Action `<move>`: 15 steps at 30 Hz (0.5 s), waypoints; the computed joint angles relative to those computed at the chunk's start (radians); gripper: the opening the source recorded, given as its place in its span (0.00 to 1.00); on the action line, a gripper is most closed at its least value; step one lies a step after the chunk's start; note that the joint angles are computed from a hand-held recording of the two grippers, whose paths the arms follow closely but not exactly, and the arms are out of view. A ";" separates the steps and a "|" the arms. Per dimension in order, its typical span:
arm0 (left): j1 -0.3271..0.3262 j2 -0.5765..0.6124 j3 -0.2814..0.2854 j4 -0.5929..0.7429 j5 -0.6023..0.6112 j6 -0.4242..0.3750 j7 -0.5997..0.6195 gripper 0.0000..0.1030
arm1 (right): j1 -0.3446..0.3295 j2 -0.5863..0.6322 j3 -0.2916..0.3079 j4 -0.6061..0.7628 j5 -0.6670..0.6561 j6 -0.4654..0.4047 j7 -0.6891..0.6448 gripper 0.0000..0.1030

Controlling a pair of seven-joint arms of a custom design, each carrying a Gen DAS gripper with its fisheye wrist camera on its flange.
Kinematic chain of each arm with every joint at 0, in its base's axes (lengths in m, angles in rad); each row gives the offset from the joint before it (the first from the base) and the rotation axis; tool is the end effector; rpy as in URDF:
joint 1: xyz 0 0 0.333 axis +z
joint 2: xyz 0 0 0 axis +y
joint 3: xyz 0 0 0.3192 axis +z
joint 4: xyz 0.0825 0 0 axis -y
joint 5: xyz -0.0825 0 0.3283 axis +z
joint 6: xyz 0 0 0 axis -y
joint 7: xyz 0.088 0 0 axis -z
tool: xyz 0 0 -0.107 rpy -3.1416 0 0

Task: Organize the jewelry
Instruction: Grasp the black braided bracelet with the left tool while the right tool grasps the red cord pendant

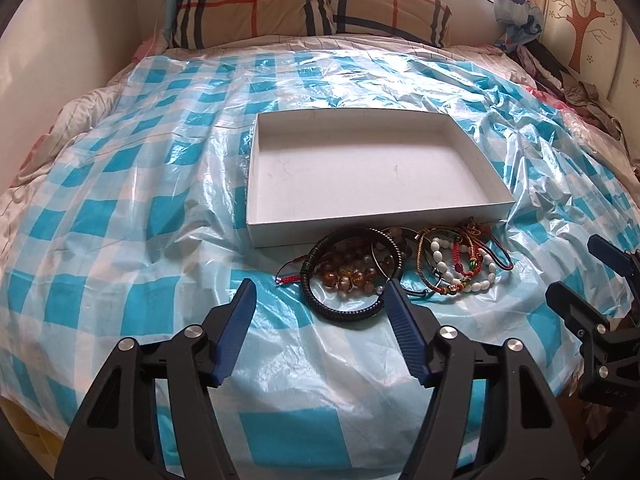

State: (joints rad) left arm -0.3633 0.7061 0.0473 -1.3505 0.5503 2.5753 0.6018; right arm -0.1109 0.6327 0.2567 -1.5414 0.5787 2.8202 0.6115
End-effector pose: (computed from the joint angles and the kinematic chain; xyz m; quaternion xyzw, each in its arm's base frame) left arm 0.6850 -0.2437 0.3906 -0.7445 0.5833 -0.2126 0.2454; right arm 0.7018 0.0324 0.3905 -0.7982 0.4677 -0.1916 0.3279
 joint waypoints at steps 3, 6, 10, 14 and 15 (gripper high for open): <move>0.018 0.048 -0.011 0.064 -0.029 -0.014 0.035 0.54 | 0.023 0.054 -0.033 0.091 -0.048 -0.078 0.045 0.63; 0.030 0.088 -0.014 0.116 -0.057 -0.033 0.062 0.54 | 0.043 0.097 -0.057 0.159 -0.086 -0.124 0.080 0.57; 0.046 0.150 -0.021 0.201 -0.102 -0.076 0.107 0.54 | 0.073 0.172 -0.092 0.283 -0.154 -0.218 0.142 0.59; 0.062 0.183 -0.036 0.238 -0.141 -0.081 0.157 0.47 | 0.077 0.273 -0.100 0.448 -0.190 -0.358 0.215 0.60; 0.073 0.188 -0.050 0.241 -0.158 -0.076 0.184 0.33 | 0.072 0.292 -0.097 0.482 -0.189 -0.395 0.227 0.39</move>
State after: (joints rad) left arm -0.2902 0.8941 -0.0032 -1.1095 0.3922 2.4997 0.7857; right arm -0.0389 0.9248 0.1601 -1.0599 0.3893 2.4251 0.8384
